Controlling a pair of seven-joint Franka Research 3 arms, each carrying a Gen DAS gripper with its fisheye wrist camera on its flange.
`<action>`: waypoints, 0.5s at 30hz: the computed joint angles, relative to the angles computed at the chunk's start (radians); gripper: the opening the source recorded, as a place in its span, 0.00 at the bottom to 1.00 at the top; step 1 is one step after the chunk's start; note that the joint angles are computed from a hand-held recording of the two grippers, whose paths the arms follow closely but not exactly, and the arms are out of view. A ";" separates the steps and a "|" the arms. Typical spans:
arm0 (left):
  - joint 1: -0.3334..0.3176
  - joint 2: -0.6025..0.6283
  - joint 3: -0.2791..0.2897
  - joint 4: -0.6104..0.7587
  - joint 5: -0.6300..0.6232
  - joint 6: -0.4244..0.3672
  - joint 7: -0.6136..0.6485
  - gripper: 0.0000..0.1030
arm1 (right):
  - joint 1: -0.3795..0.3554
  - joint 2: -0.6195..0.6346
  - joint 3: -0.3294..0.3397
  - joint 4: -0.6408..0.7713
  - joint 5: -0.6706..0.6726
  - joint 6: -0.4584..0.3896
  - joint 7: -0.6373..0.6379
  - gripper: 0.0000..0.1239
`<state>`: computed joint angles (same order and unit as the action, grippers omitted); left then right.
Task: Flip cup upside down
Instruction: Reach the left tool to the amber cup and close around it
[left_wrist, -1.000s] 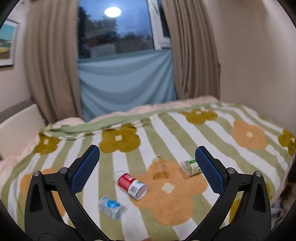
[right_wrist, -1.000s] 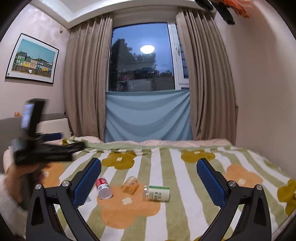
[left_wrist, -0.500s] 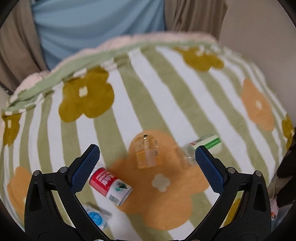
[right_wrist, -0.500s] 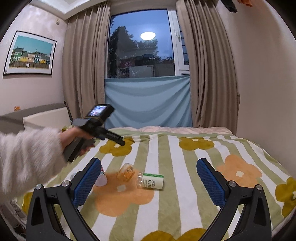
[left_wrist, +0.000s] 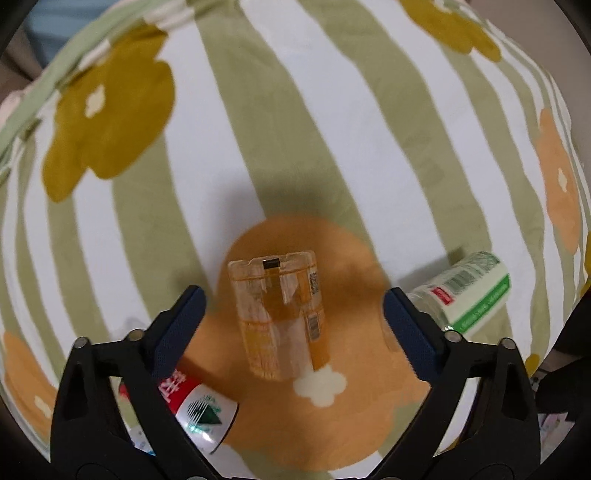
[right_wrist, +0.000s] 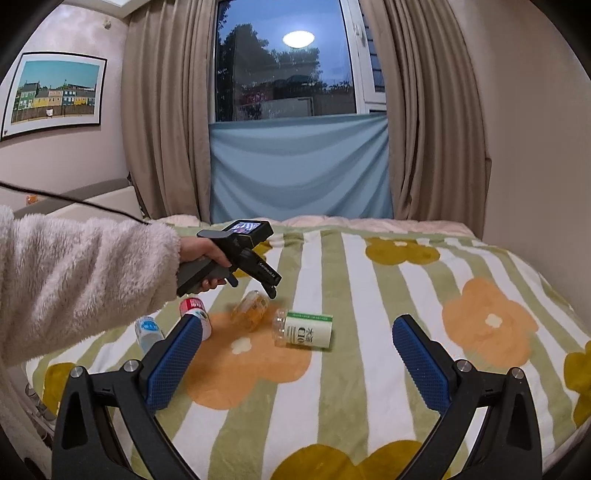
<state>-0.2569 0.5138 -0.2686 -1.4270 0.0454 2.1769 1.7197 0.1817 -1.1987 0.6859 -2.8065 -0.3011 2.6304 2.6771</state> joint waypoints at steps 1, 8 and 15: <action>-0.002 0.014 0.002 0.014 0.003 -0.011 -0.001 0.91 | -0.003 0.009 -0.002 -0.008 0.002 0.018 0.004 0.83; 0.002 0.103 0.009 0.111 -0.001 -0.090 -0.007 0.64 | -0.024 0.099 -0.026 -0.058 0.030 0.162 0.018 0.83; 0.022 0.123 -0.001 0.136 -0.046 -0.109 0.000 0.56 | -0.027 0.097 -0.030 -0.083 0.064 0.197 0.017 0.83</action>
